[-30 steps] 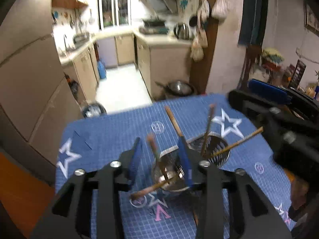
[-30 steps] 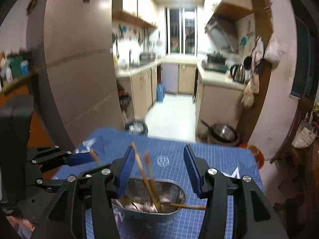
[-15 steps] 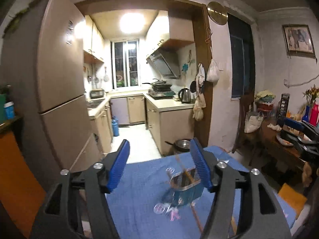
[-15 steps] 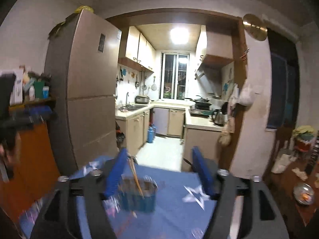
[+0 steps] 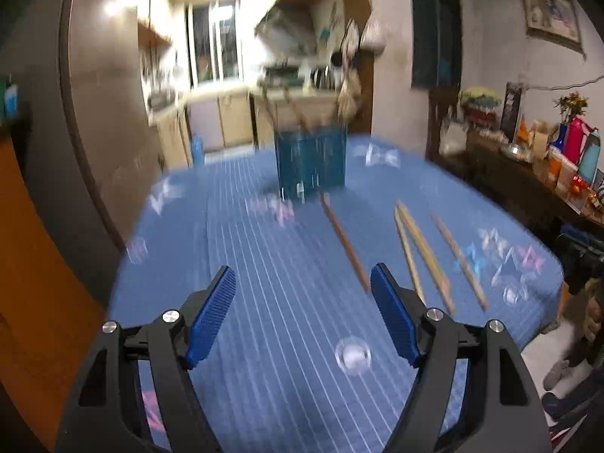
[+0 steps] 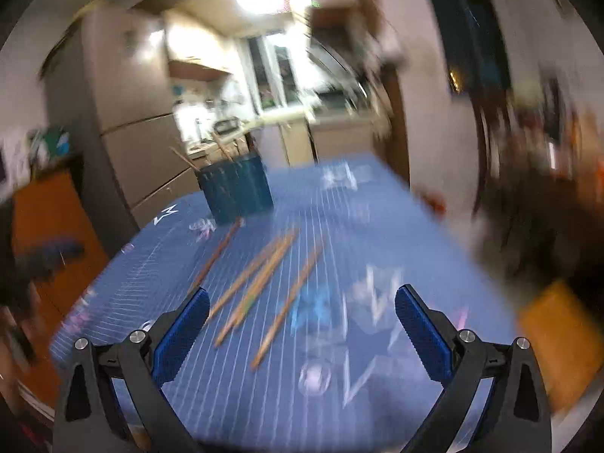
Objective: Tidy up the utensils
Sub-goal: 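Move both open grippers back over the remaining chopsticks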
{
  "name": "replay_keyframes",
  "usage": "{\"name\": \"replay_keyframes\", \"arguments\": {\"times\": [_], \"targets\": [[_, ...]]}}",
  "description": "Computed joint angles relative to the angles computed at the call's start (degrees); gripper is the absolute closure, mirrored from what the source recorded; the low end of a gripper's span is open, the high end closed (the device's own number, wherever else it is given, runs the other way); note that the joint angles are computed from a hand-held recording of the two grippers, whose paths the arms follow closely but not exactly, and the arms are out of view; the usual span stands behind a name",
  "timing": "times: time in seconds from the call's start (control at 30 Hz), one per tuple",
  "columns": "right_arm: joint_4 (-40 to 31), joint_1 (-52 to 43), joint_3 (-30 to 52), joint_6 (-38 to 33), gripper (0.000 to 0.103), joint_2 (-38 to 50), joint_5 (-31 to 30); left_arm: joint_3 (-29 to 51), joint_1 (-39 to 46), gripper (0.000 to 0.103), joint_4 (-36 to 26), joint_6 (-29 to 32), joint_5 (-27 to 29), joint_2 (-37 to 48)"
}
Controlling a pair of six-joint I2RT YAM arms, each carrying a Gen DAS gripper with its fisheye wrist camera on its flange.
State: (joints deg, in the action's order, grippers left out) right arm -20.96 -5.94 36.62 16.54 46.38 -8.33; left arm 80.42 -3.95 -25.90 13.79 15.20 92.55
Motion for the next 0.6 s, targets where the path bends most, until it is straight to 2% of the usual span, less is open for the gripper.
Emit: {"name": "replay_keyframes", "arguments": {"times": [0.1, 0.2, 0.23, 0.3, 0.37, 0.4, 0.43, 0.6], "targets": [[1.74, -2.51, -7.17, 5.35, 0.004, -2.99, -2.53, -9.17, -1.27, 0.032, 6.39, -1.67, -3.8, -1.53], [3.21, -2.13, -13.08, 10.17, 0.004, -5.01, -4.04, -14.51, 0.05, 0.032, 7.29, -4.66, -0.29, -1.76], [3.26, 0.11, -14.0, 10.68, 0.004, -4.99, -2.7, -15.77, 0.1, 0.032, 8.12, -5.45, -0.88, -1.56], [4.3, 8.45, -14.14, 11.44, 0.005, -3.71, 4.66, -17.13, 0.43, 0.032, 8.88, -5.58, -1.99, -0.92], [6.31, 16.26, -12.68, 10.74, 0.014, -0.37, 7.85, -16.55, 0.9, 0.032, 8.09, -5.37, -2.5, 0.1], [7.48, 20.53, -11.04, 10.02, 0.034, 2.62, 10.68, -15.3, 0.96, 0.032, 7.36, -5.29, -2.85, 0.84], [8.14, 23.56, -8.64, 9.32, 0.047, 6.32, 12.88, -13.81, 0.88, 0.032, 6.78, -5.36, -3.36, 1.48], [13.39, 29.94, -1.24, 7.73, 0.054, 20.66, 16.18, -6.13, 0.27, 0.033, 4.15, -6.44, -2.99, 5.63]]}}
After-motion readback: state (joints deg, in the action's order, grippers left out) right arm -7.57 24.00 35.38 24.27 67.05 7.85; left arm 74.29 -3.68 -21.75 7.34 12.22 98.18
